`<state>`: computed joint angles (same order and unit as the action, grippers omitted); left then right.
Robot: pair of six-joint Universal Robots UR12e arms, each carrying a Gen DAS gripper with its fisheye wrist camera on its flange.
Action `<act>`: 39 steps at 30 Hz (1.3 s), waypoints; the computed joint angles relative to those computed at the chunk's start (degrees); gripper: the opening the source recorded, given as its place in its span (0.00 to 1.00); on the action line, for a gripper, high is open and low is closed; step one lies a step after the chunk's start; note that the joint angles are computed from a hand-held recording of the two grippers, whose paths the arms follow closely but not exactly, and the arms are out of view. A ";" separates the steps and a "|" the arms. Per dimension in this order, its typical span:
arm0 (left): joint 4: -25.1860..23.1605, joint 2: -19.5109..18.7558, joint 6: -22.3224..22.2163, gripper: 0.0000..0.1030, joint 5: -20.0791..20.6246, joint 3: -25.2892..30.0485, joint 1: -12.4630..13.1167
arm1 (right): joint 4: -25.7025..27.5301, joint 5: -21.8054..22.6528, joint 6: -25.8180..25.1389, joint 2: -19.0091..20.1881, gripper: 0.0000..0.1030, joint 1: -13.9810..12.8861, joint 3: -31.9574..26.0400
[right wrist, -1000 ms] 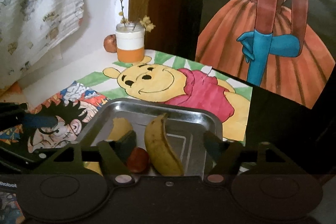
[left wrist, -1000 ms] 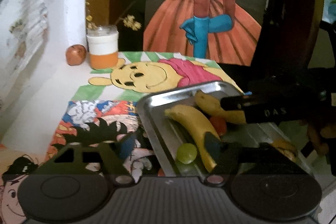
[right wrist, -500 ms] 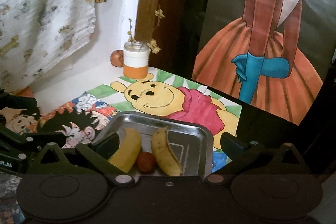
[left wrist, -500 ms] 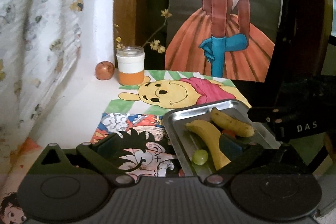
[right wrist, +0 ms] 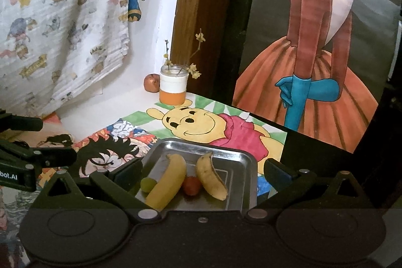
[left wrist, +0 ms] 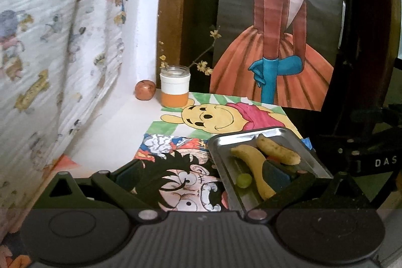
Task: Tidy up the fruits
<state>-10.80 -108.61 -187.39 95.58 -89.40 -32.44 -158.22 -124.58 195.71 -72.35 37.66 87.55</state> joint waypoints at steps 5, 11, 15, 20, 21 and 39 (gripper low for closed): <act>1.56 1.67 -1.03 1.00 0.75 -2.18 0.00 | -0.87 -1.75 2.70 -0.57 0.99 1.61 0.94; 3.18 3.51 -1.87 1.00 1.36 -4.80 0.11 | -1.37 -4.81 7.49 -0.80 0.99 4.04 1.93; 4.31 4.62 -2.65 1.00 1.84 -6.53 0.09 | -2.25 -6.29 9.11 -0.63 0.99 5.57 2.42; 6.31 5.94 -3.84 1.00 2.54 -8.95 0.04 | -3.71 -9.24 10.61 -0.01 0.99 7.53 2.64; 6.87 6.24 -3.85 1.00 2.54 -9.56 0.06 | -3.98 -9.74 11.18 0.09 0.99 7.89 2.71; 13.36 10.92 -4.59 1.00 3.50 -18.91 0.98 | -4.52 -18.04 20.21 2.22 0.99 13.44 2.47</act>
<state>2.56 -97.69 -191.98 99.09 -108.31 -31.46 -162.74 -142.62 215.92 -70.12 51.10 90.02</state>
